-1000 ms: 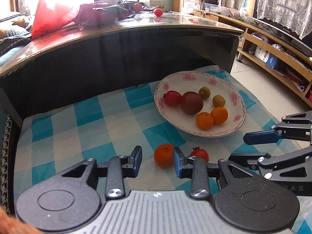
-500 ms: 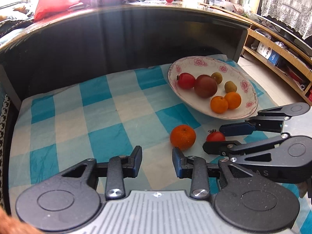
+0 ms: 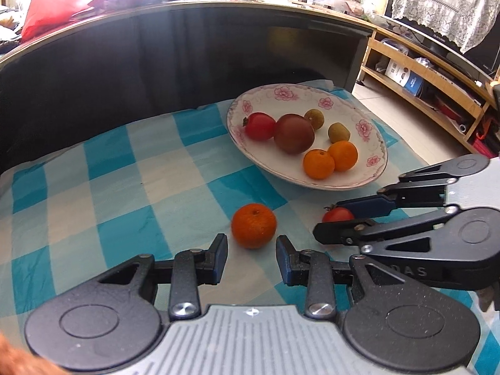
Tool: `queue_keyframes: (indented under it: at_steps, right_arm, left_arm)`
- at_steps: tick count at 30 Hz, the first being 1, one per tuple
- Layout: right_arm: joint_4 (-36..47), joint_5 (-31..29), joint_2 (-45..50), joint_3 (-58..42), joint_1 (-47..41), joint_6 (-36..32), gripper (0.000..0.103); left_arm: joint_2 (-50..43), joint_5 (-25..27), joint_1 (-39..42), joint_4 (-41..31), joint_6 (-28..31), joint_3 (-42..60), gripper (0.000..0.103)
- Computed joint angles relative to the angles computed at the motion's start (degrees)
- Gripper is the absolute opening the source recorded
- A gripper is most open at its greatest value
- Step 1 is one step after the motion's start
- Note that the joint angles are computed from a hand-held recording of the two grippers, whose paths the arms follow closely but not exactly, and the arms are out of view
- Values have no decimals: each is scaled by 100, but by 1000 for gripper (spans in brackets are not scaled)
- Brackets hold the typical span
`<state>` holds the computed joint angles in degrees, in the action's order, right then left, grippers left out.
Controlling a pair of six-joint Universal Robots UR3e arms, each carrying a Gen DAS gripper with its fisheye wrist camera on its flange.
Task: Organize fruits
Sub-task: 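Grasp the orange with the left tool while the right tool grasps a red tomato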
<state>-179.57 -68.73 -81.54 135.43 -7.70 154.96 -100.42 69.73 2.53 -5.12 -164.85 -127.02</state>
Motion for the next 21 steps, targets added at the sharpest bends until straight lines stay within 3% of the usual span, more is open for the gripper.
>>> queue_keyframes:
  at_steps: [7,15,21]
  right_arm:
    - [288,303,-474,413,-577,-311,21]
    - [494,455,-774,634,-915,-568,21]
    - [746,388,-1102,762,-1032,-770,21]
  left_arm:
    - [-660,543,-474,407,-435,501,46]
    - [-856,1031,-768,785,-469,484,43]
    - [-498,1217,-946,403,-509,333,43]
